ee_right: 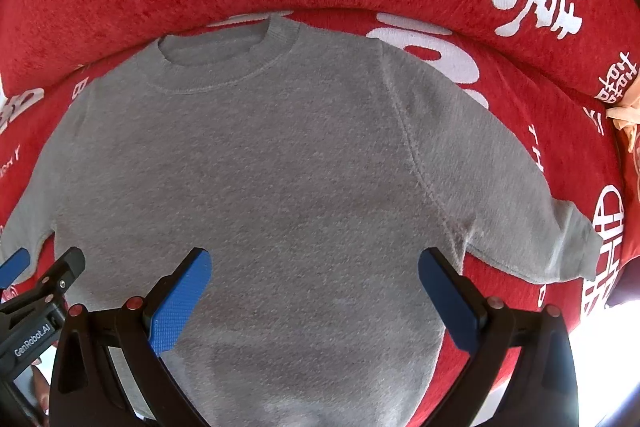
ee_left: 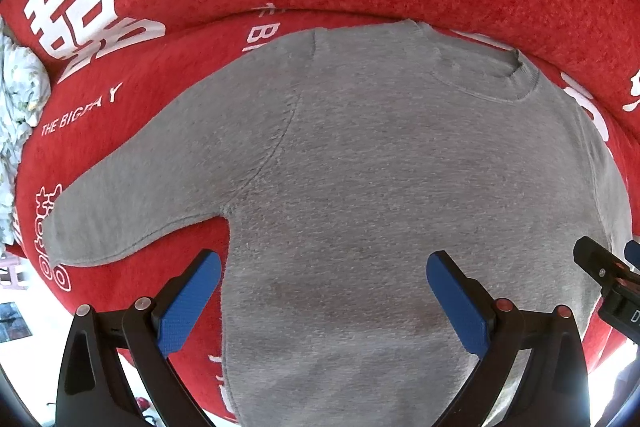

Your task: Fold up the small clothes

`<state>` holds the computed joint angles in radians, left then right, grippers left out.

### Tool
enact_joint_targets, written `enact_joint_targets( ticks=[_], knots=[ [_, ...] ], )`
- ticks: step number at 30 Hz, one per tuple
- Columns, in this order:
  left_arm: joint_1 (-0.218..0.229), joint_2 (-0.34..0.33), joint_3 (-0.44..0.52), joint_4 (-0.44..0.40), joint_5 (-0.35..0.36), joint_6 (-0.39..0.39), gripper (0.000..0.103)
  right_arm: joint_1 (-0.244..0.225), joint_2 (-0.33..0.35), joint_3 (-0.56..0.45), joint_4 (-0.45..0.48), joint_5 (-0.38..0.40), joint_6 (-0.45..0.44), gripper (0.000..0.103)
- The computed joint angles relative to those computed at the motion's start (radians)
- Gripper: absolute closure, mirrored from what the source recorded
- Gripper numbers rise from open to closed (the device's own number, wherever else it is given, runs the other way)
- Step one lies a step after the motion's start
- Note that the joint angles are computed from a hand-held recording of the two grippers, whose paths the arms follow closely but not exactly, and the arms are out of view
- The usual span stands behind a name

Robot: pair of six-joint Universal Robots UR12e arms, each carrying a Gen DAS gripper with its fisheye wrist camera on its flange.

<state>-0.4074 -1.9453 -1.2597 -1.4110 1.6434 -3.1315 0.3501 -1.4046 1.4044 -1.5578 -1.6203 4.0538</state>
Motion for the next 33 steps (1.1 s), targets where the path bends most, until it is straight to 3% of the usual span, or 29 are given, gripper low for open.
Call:
enact_joint_targets(
  ticks=[13, 17, 21, 26, 31, 33],
  knots=[
    [0.023, 0.01, -0.017, 0.006, -0.017, -0.001, 0.0, 0.016, 0.018, -0.021, -0.01, 0.011, 0.004, 0.0],
    [0.047, 0.02, -0.032, 0.007, -0.065, -0.006, 0.0, 0.022, 0.02, -0.016, -0.051, 0.033, 0.004, 0.0],
    [0.106, 0.049, -0.083, 0.034, -0.152, -0.043, 0.0, 0.037, 0.037, -0.027, -0.088, 0.063, -0.027, 0.0],
    [0.192, 0.086, -0.161, 0.095, -0.207, -0.111, 0.0, 0.061, 0.066, -0.049, -0.127, 0.12, -0.077, 0.0],
    [0.288, 0.111, -0.249, 0.203, -0.289, -0.24, 0.0, 0.089, 0.105, -0.086, -0.16, 0.178, -0.133, 0.0],
    [0.334, 0.113, -0.288, 0.243, -0.367, -0.321, 0.0, 0.098, 0.117, -0.098, -0.166, 0.194, -0.149, 0.0]
  ],
)
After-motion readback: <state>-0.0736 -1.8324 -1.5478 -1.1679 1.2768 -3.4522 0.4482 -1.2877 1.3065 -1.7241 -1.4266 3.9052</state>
